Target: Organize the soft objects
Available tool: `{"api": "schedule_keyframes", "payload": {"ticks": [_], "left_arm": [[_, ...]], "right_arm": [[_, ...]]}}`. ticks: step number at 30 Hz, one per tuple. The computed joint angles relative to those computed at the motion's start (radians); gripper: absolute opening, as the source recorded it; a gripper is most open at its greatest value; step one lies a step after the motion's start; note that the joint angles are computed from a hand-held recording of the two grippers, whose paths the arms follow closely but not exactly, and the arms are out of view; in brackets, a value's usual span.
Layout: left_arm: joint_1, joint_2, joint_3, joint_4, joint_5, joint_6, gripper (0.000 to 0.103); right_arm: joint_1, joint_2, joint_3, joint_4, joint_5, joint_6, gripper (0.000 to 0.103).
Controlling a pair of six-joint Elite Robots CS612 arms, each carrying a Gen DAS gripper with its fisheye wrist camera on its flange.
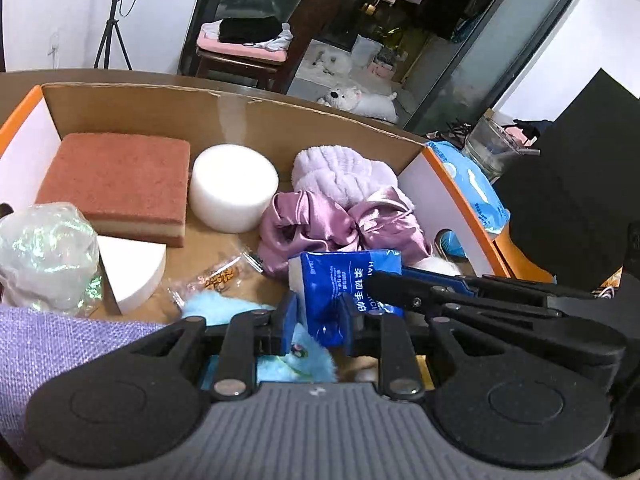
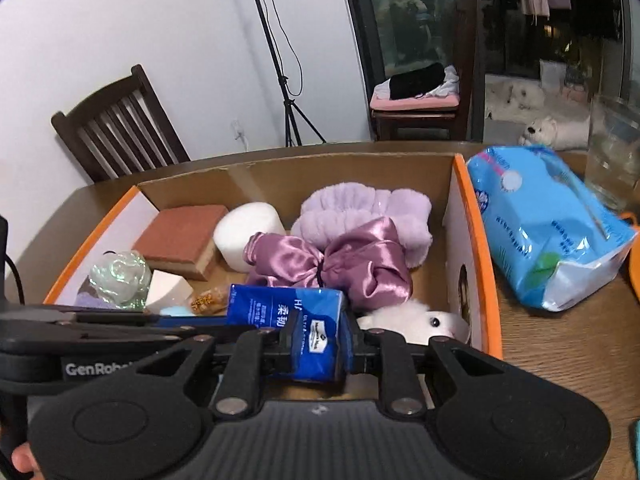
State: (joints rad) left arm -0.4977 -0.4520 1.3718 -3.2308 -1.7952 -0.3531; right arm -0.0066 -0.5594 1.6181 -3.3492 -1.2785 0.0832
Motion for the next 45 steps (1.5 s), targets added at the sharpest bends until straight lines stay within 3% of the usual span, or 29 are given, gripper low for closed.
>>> {"api": "schedule_keyframes", "payload": {"ticks": [7, 10, 12, 13, 14, 15, 19, 21, 27, 28, 29, 31, 32, 36, 39, 45], "left_arm": [[-0.001, -0.021, 0.02, 0.037, -0.024, 0.025, 0.027], [0.0, -0.023, 0.024, 0.038, -0.02, 0.011, 0.029], [0.0, -0.044, 0.05, 0.028, -0.016, 0.01, 0.034], [-0.002, -0.061, 0.074, 0.002, 0.005, 0.011, 0.039], [-0.005, -0.079, 0.101, -0.027, 0.032, 0.017, 0.049], [-0.006, -0.099, 0.13, -0.063, 0.057, 0.023, 0.052], [-0.01, -0.176, 0.246, -0.183, 0.128, 0.044, 0.052], [-0.017, -0.207, 0.309, -0.276, 0.183, 0.059, 0.058], [-0.06, -0.238, 0.466, -0.517, 0.391, 0.135, 0.068], [-0.07, -0.229, 0.482, -0.57, 0.429, 0.148, 0.071], [-0.081, -0.214, 0.495, -0.636, 0.468, 0.163, 0.08], [-0.103, -0.175, 0.516, -0.774, 0.542, 0.192, 0.087], [-0.114, -0.153, 0.523, -0.839, 0.573, 0.212, 0.088], [-0.134, -0.087, 0.527, -0.997, 0.634, 0.216, 0.094], [-0.146, -0.072, 0.538, -1.018, 0.663, 0.196, 0.094], [-0.157, -0.073, 0.579, -1.097, 0.675, 0.197, 0.094]], "right_arm": [[-0.001, -0.042, 0.019, 0.126, 0.013, -0.045, 0.023], [-0.007, -0.039, 0.017, 0.12, 0.025, -0.019, 0.023], [-0.002, -0.047, 0.024, 0.113, 0.008, -0.012, 0.028], [0.0, -0.054, 0.03, 0.104, 0.003, -0.011, 0.032], [0.001, -0.065, 0.043, 0.09, -0.005, -0.013, 0.04], [0.002, -0.076, 0.057, 0.067, -0.016, -0.014, 0.046], [-0.001, -0.148, 0.139, -0.023, -0.034, -0.024, 0.052], [-0.001, -0.182, 0.184, -0.079, -0.048, -0.03, 0.056], [0.004, -0.244, 0.324, -0.269, -0.078, -0.007, 0.061], [0.007, -0.24, 0.345, -0.326, -0.086, -0.002, 0.062], [0.011, -0.229, 0.361, -0.396, -0.093, 0.005, 0.066], [0.022, -0.18, 0.383, -0.58, -0.12, 0.013, 0.082], [0.033, -0.148, 0.385, -0.673, -0.15, 0.008, 0.095], [0.081, -0.016, 0.363, -0.961, -0.287, -0.06, 0.1], [0.097, 0.023, 0.363, -1.031, -0.31, -0.075, 0.1], [0.111, 0.016, 0.393, -1.076, -0.336, -0.061, 0.101]]}}
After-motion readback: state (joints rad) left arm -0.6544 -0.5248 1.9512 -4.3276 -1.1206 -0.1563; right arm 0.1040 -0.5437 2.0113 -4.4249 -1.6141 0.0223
